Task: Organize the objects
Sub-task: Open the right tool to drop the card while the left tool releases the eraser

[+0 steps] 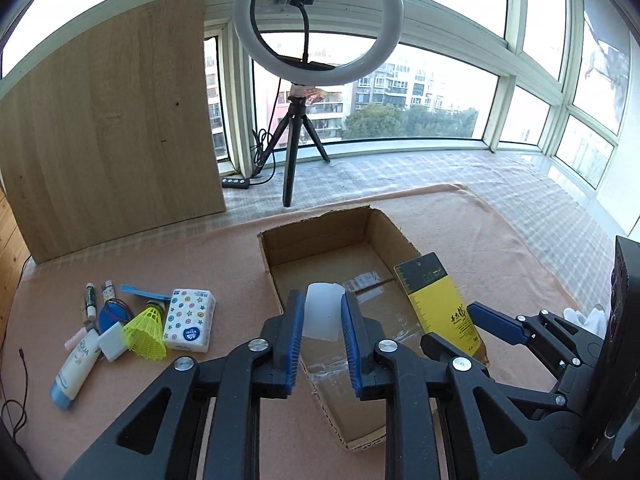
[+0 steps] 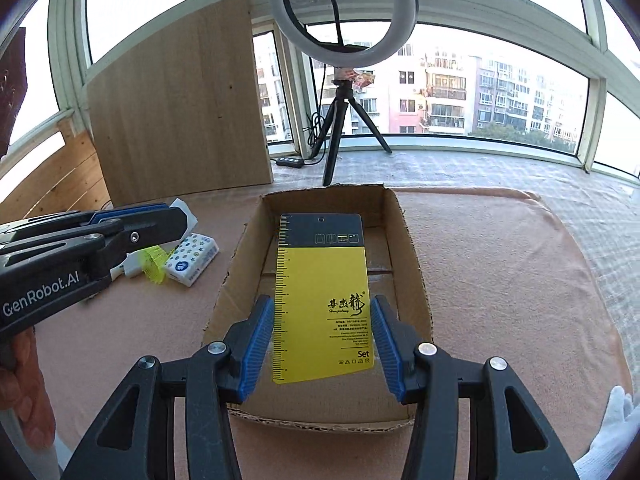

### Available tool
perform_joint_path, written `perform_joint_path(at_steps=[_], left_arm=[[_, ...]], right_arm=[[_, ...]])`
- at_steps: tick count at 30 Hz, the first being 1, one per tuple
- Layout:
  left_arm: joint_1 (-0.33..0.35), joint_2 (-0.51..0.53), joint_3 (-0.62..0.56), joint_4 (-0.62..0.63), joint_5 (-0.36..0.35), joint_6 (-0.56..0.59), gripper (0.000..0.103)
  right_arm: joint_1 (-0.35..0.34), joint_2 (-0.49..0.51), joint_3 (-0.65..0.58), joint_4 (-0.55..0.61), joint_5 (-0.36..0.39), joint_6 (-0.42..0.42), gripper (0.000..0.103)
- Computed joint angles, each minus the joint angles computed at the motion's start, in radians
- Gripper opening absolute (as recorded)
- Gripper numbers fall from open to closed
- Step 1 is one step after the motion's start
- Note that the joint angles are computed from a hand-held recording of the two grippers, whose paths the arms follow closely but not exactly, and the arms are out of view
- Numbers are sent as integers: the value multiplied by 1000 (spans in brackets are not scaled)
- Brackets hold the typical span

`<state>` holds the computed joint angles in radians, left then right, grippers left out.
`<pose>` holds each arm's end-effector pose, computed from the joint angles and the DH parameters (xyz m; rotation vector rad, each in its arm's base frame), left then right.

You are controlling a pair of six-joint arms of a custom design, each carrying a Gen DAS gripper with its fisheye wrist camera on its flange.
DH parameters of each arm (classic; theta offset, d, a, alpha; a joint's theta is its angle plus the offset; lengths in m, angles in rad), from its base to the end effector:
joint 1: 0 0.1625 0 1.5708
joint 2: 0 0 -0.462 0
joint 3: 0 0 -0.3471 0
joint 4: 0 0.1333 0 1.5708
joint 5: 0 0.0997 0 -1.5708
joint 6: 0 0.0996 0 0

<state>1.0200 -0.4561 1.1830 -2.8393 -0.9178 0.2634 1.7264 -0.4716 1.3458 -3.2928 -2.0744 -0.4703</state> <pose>-0.2537 -0.7834 0.1189 0.7617 2.3506 -0.7952 0.2029 -0.7432 0.1232 0.4657 -2.3286 0.9562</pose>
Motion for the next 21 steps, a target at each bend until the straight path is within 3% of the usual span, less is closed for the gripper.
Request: perform_joint_path(at_steps=[1,2,4,21], left_arm=[[0,2,0,-11,6,1,42],[1,1,6,-31,7,8,60],[-3,-6,30,-105,20,45,71],[45,-198,236,-191,80,59,74]], right_arm=[[2,3,-1,-10,-17,-2,46],[3,4,-2,-14,-28,-3,46],[6,2,2,-24,-38,3,46],[77,55,-25,-9,-67,46,47]])
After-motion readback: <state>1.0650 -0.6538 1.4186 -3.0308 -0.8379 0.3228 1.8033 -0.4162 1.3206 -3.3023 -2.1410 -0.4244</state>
